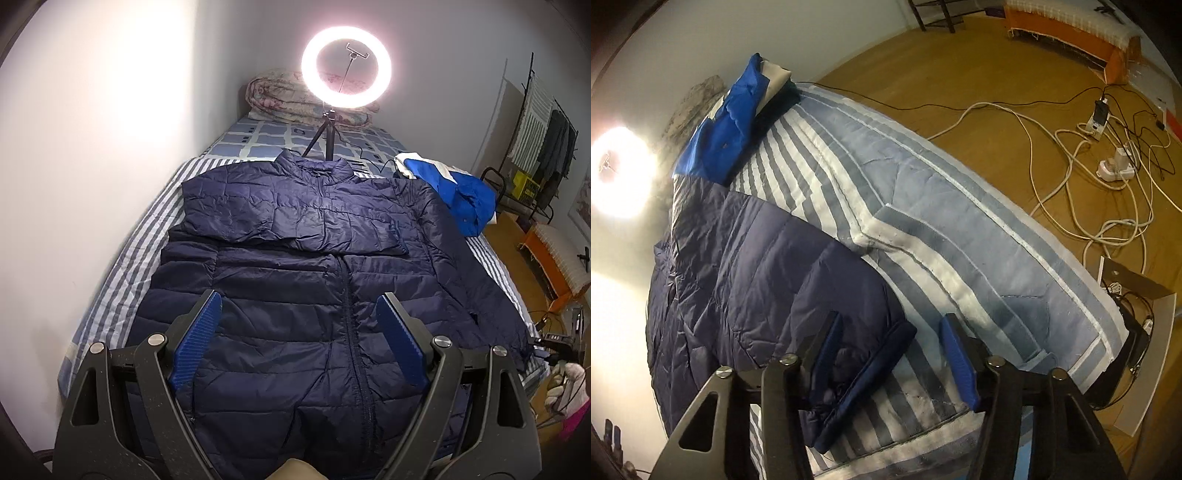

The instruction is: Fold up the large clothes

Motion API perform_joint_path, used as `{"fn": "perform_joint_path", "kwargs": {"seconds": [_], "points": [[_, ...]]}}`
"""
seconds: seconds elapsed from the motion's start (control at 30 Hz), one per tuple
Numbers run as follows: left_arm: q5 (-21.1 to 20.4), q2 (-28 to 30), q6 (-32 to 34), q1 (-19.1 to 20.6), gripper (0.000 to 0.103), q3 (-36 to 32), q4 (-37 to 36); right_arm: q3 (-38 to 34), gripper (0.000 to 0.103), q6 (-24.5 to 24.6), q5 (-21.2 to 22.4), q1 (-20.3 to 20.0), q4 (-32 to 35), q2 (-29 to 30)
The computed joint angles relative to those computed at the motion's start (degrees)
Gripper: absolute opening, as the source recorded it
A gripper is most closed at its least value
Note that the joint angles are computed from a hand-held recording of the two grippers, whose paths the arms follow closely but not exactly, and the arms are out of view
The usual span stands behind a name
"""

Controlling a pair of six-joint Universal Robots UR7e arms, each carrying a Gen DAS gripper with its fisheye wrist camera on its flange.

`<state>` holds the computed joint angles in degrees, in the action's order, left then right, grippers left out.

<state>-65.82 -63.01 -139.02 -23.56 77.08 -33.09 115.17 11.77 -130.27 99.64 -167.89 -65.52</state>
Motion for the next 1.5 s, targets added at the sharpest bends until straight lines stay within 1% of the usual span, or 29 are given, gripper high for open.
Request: {"fn": "perform_joint_path", "kwargs": {"seconds": [0.07, 0.1, 0.17, 0.2, 0.23, 0.3, 0.33, 0.5, 0.6, 0.7, 0.8, 0.93, 1.0, 1.13, 1.33, 1.47, 1.5], "points": [[0.16, -0.04, 0.17, 0.04, 0.088, 0.09, -0.34, -0.30, 0.046, -0.46, -0.23, 0.12, 0.36, 0.25], [0.27, -0.01, 0.49, 0.05, 0.088, 0.09, -0.49, -0.51, 0.039, -0.63, -0.47, 0.23, 0.68, 0.38], [0.44, 0.24, 1.04, 0.09, 0.088, -0.13, -0.50, -0.81, 0.032, -1.27, -0.66, 0.42, 1.06, 0.46], [0.51, 0.37, 1.23, 0.05, 0.088, -0.28, -0.45, -1.00, 0.028, -1.63, -1.01, 0.67, 1.38, 0.48], [0.63, 0.50, 1.30, 0.06, 0.088, -0.45, -0.42, -1.22, 0.020, -2.30, -1.78, 1.24, 1.58, 0.69], [0.87, 0.66, 1.13, -0.12, 0.088, -0.85, -0.27, -1.45, 0.010, -3.52, -1.90, 2.00, 1.80, 0.66], [0.88, 0.77, 1.01, -0.22, 0.088, -1.05, -0.01, -1.47, 0.006, -3.85, -1.67, 2.34, 1.70, 0.53], [0.92, 1.07, 0.98, -0.30, 0.088, -1.85, 1.03, -2.03, 0.004, -4.66, 2.51, 5.69, -1.14, 0.10], [0.88, 1.13, 0.91, -0.19, 0.088, -2.15, 1.51, -5.22, 0.004, -6.50, 3.04, 8.75, -1.69, 2.80], [0.80, 1.33, 0.56, -0.34, 0.088, -2.85, 2.80, -9.55, 0.003, -8.46, 4.75, 11.77, -1.11, 6.61], [0.36, 1.74, -0.50, -0.71, 0.088, -4.07, 5.27, -14.88, 0.003, -10.65, 7.09, 15.05, -0.24, 11.53], [-0.32, 1.72, -3.09, -1.52, 0.088, -5.39, 7.96, -23.39, 0.003, -13.15, 11.39, 18.57, 1.69, 18.74], [-0.74, 1.51, -4.55, -2.00, 0.088, -5.79, 8.91, -28.15, 0.003, -14.23, 13.27, 19.95, 2.95, 22.66], [-1.45, 1.65, -6.86, -2.98, 0.088, -7.29, 11.34, -37.97, 0.003, -15.56, 15.57, 21.79, 6.37, 30.49], [-1.91, 2.30, -10.40, -4.42, 0.088, -9.80, 15.19, -56.20, 0.003, -15.43, 18.61, 23.21, 14.74, 45.01], [-2.69, 2.09, -12.27, -5.28, 0.088, -10.38, 16.32, -71.70, 0.003, -16.24, 18.88, 23.61, 22.47, 56.57], [-2.87, 1.95, -12.61, -5.48, 0.088, -10.37, 16.33, -76.87, 0.003, -16.43, 18.53, 23.71, 25.15, 60.20]]}}
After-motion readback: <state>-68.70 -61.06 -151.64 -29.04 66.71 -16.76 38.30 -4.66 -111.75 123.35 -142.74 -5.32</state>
